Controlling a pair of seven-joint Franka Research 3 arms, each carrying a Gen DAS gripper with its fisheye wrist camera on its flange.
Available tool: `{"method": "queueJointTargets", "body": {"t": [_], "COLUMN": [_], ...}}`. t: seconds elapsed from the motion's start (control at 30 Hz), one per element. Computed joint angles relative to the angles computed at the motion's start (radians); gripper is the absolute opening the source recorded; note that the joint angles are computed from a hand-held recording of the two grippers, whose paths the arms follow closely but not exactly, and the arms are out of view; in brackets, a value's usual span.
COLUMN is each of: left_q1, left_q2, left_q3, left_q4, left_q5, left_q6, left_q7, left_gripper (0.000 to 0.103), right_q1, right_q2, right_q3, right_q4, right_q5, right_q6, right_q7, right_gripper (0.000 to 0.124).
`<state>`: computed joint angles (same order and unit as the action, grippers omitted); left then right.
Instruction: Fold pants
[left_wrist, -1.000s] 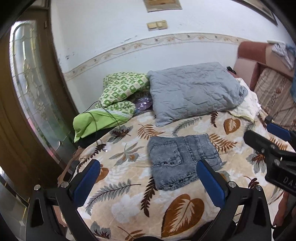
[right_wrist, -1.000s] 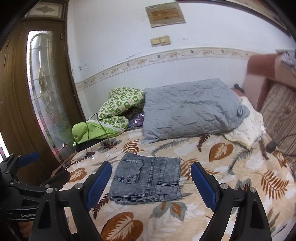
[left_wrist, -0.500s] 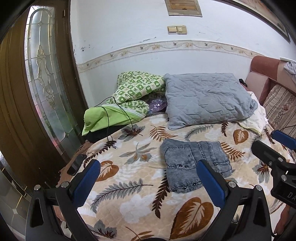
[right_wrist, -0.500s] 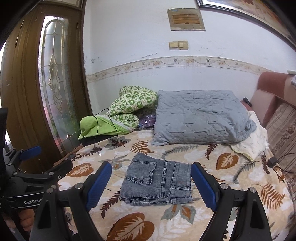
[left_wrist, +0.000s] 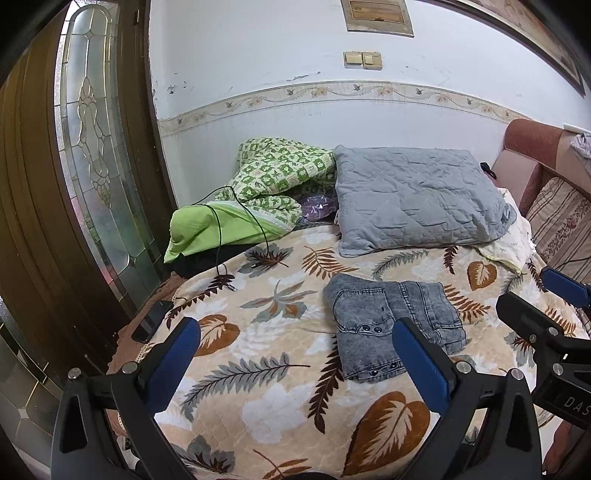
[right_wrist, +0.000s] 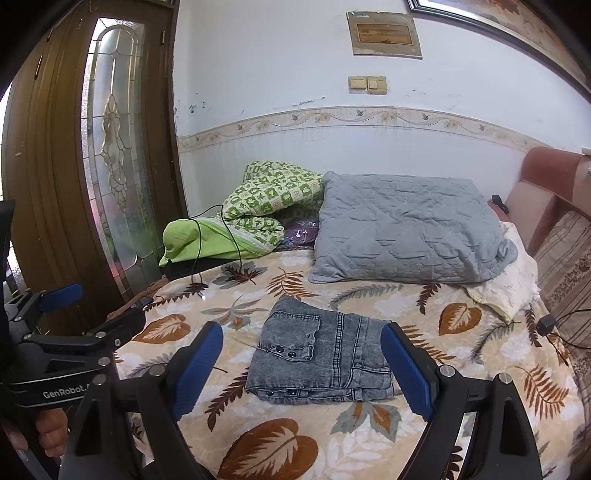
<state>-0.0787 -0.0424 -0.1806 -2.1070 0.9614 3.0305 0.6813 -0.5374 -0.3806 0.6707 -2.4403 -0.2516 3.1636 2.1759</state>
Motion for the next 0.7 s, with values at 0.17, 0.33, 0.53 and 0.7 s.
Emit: {"method": "queueJointTargets", "body": {"t": [0.17, 0.33, 0.53, 0.7], "left_q1": [0.002, 0.001, -0.006, -0.020], "left_q2": [-0.001, -0.001, 0.006, 0.016], "left_q3": [0.000, 0.000, -0.005, -0.006], "left_q4": [0.000, 0.000, 0.012, 0.024], "left_q5": [-0.001, -0.002, 0.007, 0.008], "left_q6": [0.000, -0.001, -0.013, -0.022], "left_q7": [-0.002, 0.000, -0.002, 0.001], "left_gripper": [0.103, 0.103, 0.103, 0.103], "right_q1": [0.001, 0.005, 0.023, 0.034], "right_q2": [-0.001, 0.000, 0.010, 0.019], "right_q3": [0.001, -0.003, -0.028, -0.048], "right_q4": [0.003, 0.002, -0.004, -0.015], "right_q5": [-0.004, -0.003, 0.008, 0.028], "right_q6": [-0.001, 0.001, 0.006, 0.018], "right_q7": [0.003, 0.003, -0.002, -0.017], "right_gripper": [0.090, 0.090, 0.090, 0.090]}}
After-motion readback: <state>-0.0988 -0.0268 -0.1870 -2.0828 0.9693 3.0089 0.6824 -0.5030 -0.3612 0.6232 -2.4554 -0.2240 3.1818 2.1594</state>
